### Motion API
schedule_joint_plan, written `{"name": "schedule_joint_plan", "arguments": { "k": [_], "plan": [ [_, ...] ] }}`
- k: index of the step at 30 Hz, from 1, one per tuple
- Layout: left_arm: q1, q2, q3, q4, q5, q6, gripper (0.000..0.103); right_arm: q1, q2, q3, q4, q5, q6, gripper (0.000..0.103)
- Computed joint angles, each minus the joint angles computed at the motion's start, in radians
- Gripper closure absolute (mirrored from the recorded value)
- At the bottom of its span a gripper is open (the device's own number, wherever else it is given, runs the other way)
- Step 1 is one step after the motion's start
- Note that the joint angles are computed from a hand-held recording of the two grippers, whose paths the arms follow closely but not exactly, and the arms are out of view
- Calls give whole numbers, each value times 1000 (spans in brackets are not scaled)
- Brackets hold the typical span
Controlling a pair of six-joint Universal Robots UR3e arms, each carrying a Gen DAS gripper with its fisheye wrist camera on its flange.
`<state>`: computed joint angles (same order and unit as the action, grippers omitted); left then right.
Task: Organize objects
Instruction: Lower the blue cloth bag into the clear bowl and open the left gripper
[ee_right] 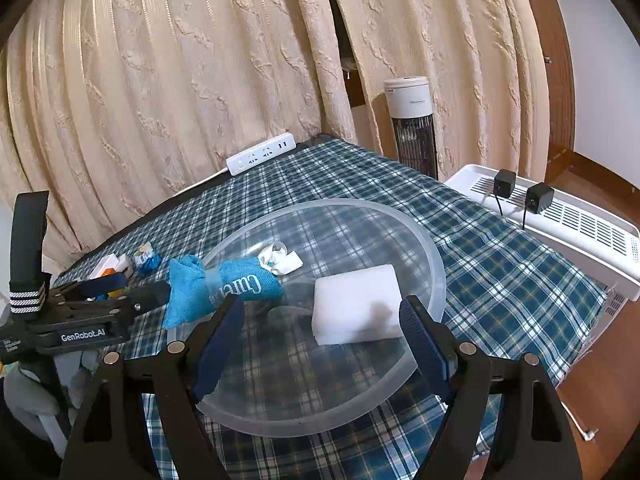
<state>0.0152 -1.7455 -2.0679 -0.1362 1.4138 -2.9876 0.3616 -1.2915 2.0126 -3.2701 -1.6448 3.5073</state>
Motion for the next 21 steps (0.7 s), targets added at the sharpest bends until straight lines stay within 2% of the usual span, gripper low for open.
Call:
{"name": "schedule_joint_plan", "arguments": {
  "k": [6, 9, 13, 21],
  "plan": [
    [-8, -16, 18, -10, 21, -16, 0, -2, 0, 2, 1, 6, -4, 22],
    [-35, -45, 49, -39, 86, -16, 0, 0, 3, 5, -6, 5, -5, 22],
    [-20, -56, 66, -73, 69, -39, 0, 8, 11, -1, -4, 0, -3, 22],
    [-69, -91, 111, -66, 136, -47, 0, 29, 20, -20, 13, -17, 0, 22]
  ]
}}
